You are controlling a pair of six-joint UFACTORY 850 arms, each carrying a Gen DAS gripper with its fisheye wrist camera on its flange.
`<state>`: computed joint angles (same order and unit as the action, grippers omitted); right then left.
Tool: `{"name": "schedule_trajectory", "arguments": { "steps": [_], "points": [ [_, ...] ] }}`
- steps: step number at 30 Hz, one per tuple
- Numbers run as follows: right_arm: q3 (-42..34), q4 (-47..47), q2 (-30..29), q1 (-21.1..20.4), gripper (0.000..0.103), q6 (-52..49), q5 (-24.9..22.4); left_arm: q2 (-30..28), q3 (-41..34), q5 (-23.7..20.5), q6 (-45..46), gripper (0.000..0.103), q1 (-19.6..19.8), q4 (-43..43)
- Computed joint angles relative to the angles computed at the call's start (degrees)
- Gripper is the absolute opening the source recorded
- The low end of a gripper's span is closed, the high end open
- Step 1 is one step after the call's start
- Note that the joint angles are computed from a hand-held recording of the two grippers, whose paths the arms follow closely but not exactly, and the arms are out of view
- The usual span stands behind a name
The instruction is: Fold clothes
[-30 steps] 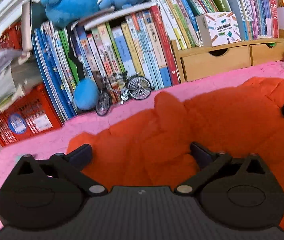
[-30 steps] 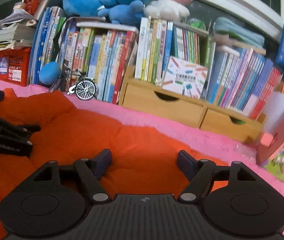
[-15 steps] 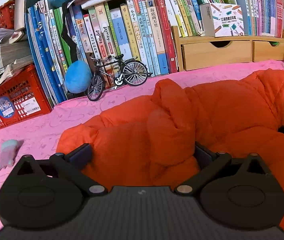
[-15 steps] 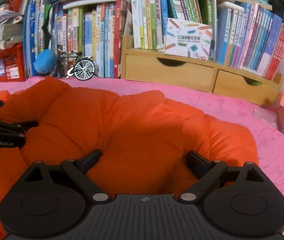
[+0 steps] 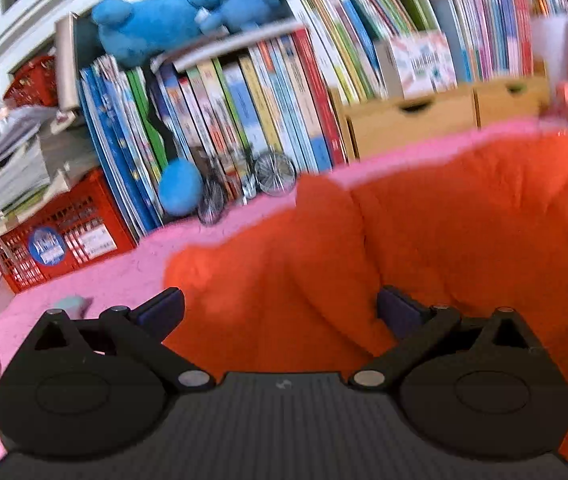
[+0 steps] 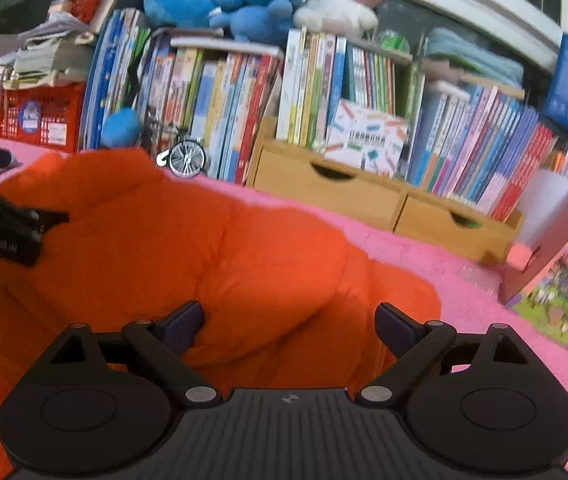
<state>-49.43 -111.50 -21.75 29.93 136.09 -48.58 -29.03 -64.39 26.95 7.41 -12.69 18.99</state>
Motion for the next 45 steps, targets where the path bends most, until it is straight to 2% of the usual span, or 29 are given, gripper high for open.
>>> {"name": "schedule_trajectory", "arguments": {
  "steps": [7, 12, 18, 23, 27, 30, 32, 33, 34, 38, 45],
  "points": [
    [0.0, -1.3, -0.2, -1.8, 0.103, 4.2, 4.3, -1.6, -1.7, -1.9, -7.0, 0.103, 0.8, 5.0],
    [0.6, -2.1, 0.5, -2.9, 0.103, 6.4, 7.2, -1.5, -1.9, -2.7, -9.4, 0.103, 0.9, 7.0],
    [-1.3, 1.4, -0.6, -3.6, 0.103, 1.9, 10.3, -2.2, -3.0, -4.5, -10.4, 0.103, 0.7, 7.9],
    [-1.1, 2.9, -0.3, -2.3, 0.103, 0.4, 7.5, -0.3, -0.8, -3.0, -8.1, 0.103, 1.0, 5.5],
    [1.3, 2.8, 2.5, -0.2, 0.103, 3.3, 3.8, 3.9, 2.9, -1.2, -15.3, 0.103, 2.5, 12.6],
    [2.5, 1.8, 4.2, 0.8, 0.097, 6.4, 1.9, 5.9, 4.6, 1.0, -17.9, 0.103, 3.0, 15.9],
    [2.7, 1.1, 4.8, 1.1, 0.081, 7.3, 2.1, 6.0, 4.6, 0.8, -18.3, 0.103, 2.8, 16.6],
    [2.7, 0.8, 4.9, 1.2, 0.067, 7.4, 2.3, 5.8, 4.5, 0.5, -18.8, 0.103, 2.6, 17.2],
    [2.7, 0.6, 5.0, 1.4, 0.061, 7.5, 2.6, 5.6, 4.4, 0.0, -18.7, 0.103, 2.4, 17.3],
    [2.3, 0.7, 4.6, 1.8, 0.059, 5.8, 3.9, 4.1, 3.7, -2.0, -17.4, 0.103, 1.7, 16.3],
    [0.2, 4.0, 1.8, 1.0, 0.061, 2.3, 7.1, 1.9, 1.8, -3.4, -26.9, 0.103, 2.2, 23.5]
  ]
}}
